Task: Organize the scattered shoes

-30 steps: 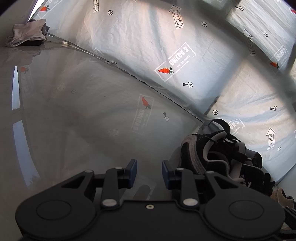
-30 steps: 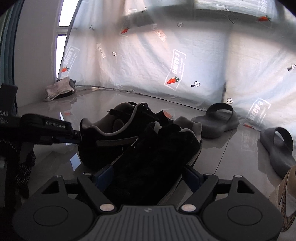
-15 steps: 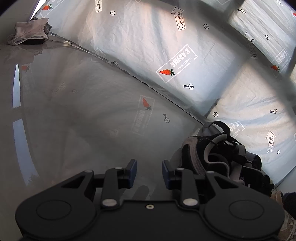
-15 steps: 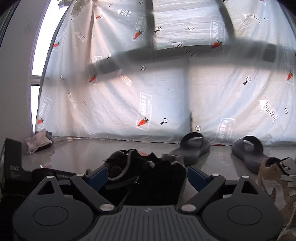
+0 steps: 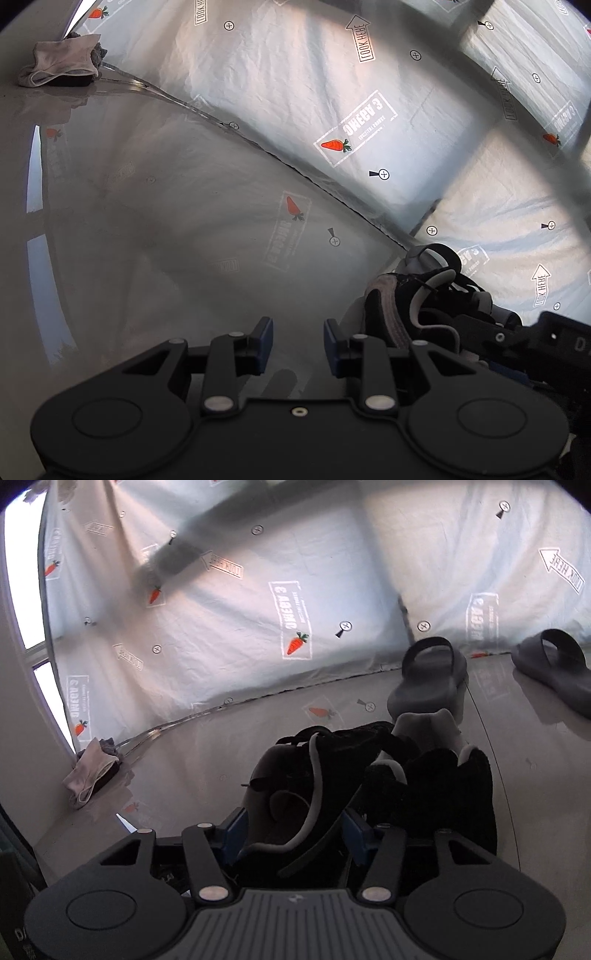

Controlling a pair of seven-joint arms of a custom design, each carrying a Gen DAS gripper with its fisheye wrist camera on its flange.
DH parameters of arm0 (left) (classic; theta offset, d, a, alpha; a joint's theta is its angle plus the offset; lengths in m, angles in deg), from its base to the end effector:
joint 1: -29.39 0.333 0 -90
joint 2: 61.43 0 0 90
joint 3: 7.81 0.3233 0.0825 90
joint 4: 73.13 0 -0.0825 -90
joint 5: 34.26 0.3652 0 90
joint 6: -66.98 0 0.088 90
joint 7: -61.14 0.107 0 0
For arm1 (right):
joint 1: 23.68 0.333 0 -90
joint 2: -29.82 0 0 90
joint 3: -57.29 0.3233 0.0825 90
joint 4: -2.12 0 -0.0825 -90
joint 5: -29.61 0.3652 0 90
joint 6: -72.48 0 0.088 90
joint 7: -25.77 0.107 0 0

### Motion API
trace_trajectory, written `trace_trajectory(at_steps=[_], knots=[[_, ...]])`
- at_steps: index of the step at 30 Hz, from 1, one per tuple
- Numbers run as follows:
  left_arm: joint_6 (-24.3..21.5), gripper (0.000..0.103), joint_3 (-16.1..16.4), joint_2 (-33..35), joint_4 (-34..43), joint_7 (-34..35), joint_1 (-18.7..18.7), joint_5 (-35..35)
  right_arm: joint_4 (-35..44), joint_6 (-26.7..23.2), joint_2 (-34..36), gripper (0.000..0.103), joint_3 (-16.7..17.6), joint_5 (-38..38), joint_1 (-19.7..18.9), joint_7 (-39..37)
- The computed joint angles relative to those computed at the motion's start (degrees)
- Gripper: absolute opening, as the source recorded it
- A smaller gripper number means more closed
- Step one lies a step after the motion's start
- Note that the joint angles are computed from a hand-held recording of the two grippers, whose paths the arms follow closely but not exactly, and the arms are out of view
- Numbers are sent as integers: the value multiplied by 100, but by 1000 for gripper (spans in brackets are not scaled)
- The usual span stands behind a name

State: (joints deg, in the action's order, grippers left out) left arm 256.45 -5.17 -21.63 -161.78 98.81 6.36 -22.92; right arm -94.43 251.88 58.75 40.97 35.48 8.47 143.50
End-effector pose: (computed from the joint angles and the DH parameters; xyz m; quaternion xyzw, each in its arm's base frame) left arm 0.6853 -0.2869 0.3894 -0.6979 0.5065 -0.4917 0.1207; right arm 0.6739 0.2237 0.4513 -0.5592 0.6872 -0.2087 0.4142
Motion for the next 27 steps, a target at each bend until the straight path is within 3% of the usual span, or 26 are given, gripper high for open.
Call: trace_trajectory(at_steps=[4, 6, 9, 12, 15, 19, 22, 25, 27], knots=[[18, 30, 5, -3, -15, -1, -5, -22, 743, -910, 425, 56, -794, -530, 594, 510], [16, 30, 5, -2, -13, 3, -7, -27, 1051, -1291, 607, 56, -984, -948, 731, 589], [-8, 30, 148, 8, 13, -46, -153, -88, 1252, -1457, 734, 54, -1040, -1460, 776, 577], [-19, 30, 209, 16, 27, -57, -203, -87, 914, -850, 593, 49, -797, -1788, 565, 406], [-5, 30, 192, 23, 27, -73, -185, -87, 754, -625, 474, 45, -498, -1885, 299, 131], [5, 30, 195, 30, 25, -88, -187, -99, 1441, -1677, 556, 48, 322, -1437, -339, -342], [2, 30, 186, 37, 33, -89, -180, -97, 1910, -2250, 703, 50, 672, -1308, -615, -524], [-1, 30, 210, 35, 29, -97, -199, -101, 1970, -2320, 725, 46, 816, -1282, -737, -589], [-7, 30, 217, 34, 31, -100, -204, -101, 1712, -1999, 653, 31, 579, -1559, -572, -407]])
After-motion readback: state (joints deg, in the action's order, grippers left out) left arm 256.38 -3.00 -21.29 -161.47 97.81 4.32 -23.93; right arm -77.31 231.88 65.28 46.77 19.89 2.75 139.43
